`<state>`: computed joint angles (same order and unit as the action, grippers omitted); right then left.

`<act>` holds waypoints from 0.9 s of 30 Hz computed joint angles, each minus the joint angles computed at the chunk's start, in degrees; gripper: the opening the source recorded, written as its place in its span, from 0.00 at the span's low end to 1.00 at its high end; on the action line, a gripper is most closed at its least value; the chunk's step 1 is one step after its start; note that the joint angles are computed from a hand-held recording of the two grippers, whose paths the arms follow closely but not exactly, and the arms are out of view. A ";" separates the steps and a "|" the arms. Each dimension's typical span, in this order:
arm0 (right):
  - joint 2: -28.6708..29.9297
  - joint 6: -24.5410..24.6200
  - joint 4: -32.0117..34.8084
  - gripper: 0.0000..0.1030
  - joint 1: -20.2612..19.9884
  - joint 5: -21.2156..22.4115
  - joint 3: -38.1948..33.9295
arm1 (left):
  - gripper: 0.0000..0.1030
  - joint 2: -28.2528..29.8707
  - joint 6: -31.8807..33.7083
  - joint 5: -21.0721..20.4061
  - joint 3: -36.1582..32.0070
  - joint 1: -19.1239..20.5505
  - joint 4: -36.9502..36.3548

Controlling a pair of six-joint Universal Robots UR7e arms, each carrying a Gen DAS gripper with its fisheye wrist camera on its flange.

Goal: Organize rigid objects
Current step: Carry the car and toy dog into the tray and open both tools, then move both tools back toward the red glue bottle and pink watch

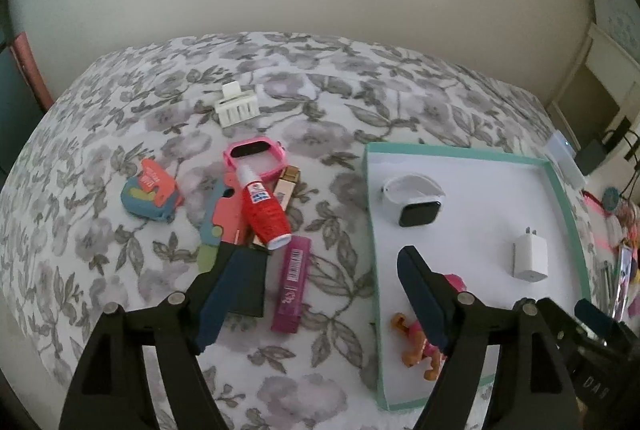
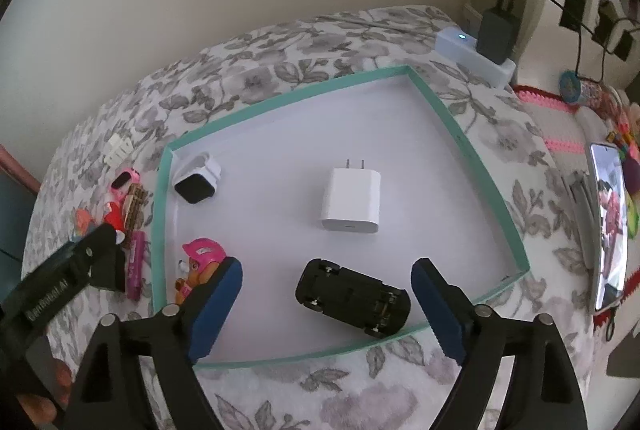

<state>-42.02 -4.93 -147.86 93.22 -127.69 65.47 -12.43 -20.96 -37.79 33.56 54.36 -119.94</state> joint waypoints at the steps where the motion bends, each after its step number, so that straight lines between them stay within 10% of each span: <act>1: 0.12 -0.34 -0.23 0.88 0.01 0.12 0.03 | 0.80 0.00 -0.14 0.21 -0.10 0.07 0.06; 12: 1.13 -2.51 -2.78 1.00 0.08 0.04 -0.09 | 0.96 1.33 2.23 5.35 -2.34 0.69 -2.35; 27: 2.33 -3.59 -4.36 1.00 0.00 0.31 -0.93 | 0.97 7.01 10.31 1.04 -14.64 1.54 -13.51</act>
